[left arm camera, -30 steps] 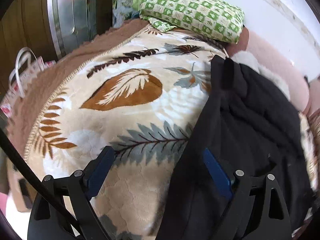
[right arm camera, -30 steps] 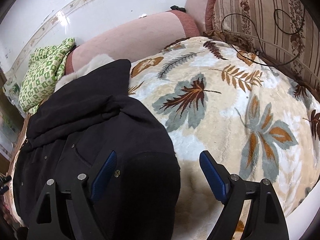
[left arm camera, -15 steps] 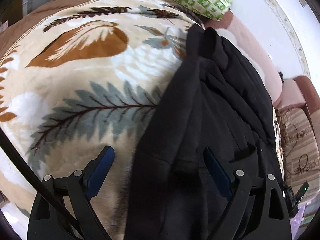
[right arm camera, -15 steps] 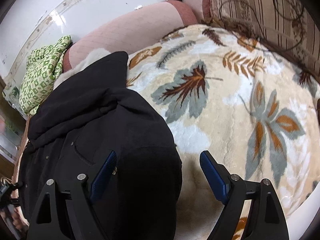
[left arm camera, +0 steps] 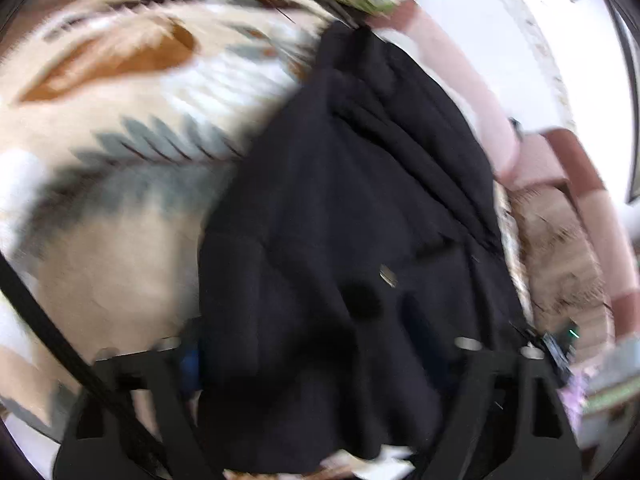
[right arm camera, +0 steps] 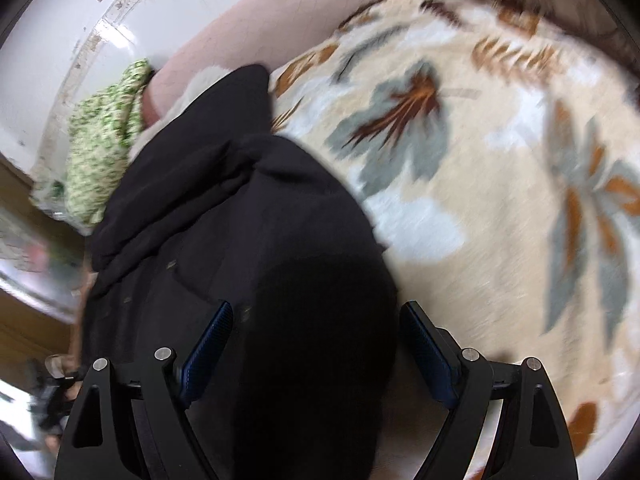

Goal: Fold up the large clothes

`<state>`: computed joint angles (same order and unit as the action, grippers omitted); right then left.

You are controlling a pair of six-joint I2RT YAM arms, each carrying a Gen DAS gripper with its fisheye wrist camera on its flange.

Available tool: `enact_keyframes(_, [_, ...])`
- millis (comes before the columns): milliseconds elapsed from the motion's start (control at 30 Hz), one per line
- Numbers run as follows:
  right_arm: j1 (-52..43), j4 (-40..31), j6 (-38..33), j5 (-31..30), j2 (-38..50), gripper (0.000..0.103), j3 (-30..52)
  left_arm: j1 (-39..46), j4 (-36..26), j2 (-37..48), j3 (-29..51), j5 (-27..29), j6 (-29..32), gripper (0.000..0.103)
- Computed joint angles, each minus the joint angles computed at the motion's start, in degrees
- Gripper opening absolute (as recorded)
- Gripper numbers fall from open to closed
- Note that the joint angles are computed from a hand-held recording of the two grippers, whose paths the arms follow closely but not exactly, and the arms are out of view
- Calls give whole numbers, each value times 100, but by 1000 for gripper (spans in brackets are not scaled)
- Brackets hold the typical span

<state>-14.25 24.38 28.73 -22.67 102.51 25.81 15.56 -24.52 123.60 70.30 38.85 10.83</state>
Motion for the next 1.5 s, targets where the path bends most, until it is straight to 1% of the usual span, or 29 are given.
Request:
enact_keyframes(67, [-76, 133, 19, -348, 64, 89, -34, -30, 312, -212, -317, -133, 34, 75])
enact_keyframes(133, [-188, 279, 27, -831, 175, 89, -68, 14, 353, -203, -347, -48, -3, 75])
enact_keyframes(167, [-182, 290, 40, -896, 180, 88, -81, 52, 350, -174, -336, 40, -67, 75])
enact_keyframes(233, [-92, 205, -20, -872, 127, 88, -87, 162, 285, -85, -262, 303, -190, 75])
enact_keyframes(300, [45, 156, -89, -801, 41, 88, -110, 196, 185, -11, -174, 409, -204, 75])
enact_keyframes(400, [298, 272, -116, -889, -40, 85, -216, 244, 52, -11, -171, 596, -99, 75])
enact_keyframes(467, [446, 438, -66, -970, -55, 83, -308, 319, -83, -8, -148, 857, 23, 75])
enact_keyframes(533, [600, 556, -28, -906, -100, 79, -394, 409, -245, 9, -100, 1213, 139, 75])
enact_keyframes(600, [669, 551, -19, -832, -116, 79, -400, 410, -264, 47, -68, 1313, 62, 75])
enact_keyframes(667, [682, 523, -6, -802, -38, 79, -339, 344, -191, 84, -66, 1161, -78, 75])
enact_keyframes(733, [729, 390, -1, -707, -1, 79, -273, 232, -30, 149, -102, 972, -237, 79])
enact_keyframes(767, [760, 290, -29, -616, 20, 79, -220, 174, 23, 195, -110, 922, -276, 83])
enact_keyframes(833, [1000, 108, -14, -209, -13, 80, -157, 93, 436, 77, -374, 811, -510, 87])
enact_keyframes(867, [1095, 81, 33, -51, -48, 80, -141, 62, 619, -6, -503, 760, -597, 89])
enact_keyframes(900, [1195, 170, 127, 115, -76, 81, -186, 12, 777, -111, -635, 649, -672, 90])
enact_keyframes(967, [1383, 309, 259, 407, -97, 84, -263, -131, 1028, -292, -849, 290, -807, 90])
enact_keyframes(1033, [1658, 323, 349, 866, -129, 84, -271, -310, 1263, -493, -1062, -107, -982, 90])
enact_keyframes(1067, [1756, 308, 394, 1029, -122, 84, -243, -438, 1293, -611, -1138, -391, -1057, 89])
enact_keyframes(1100, [1878, 233, 416, 1267, -152, 80, -219, -520, 1267, -677, -1165, -594, -1070, 80])
enact_keyframes(1133, [1950, 68, 351, 1480, -185, 69, -160, -645, 1190, -780, -1180, -953, -1097, 71])
enact_keyframes(1200, [1885, -113, 134, 1552, -237, 53, -110, -776, 1077, -983, -1203, -1412, -1075, 29])
enact_keyframes(1300, [1692, -150, 11, 1289, -395, 45, -144, -667, 1146, -1499, -1450, -1271, -953, 21])
enact_keyframes(1400, [1709, -14, 74, 1231, -663, 41, -330, -482, 1136, -1898, -1604, -1059, -948, 18])
enact_keyframes(1500, [1527, 162, 150, 923, -1139, 35, -610, -418, 1077, -2055, -1658, -950, -935, 18])
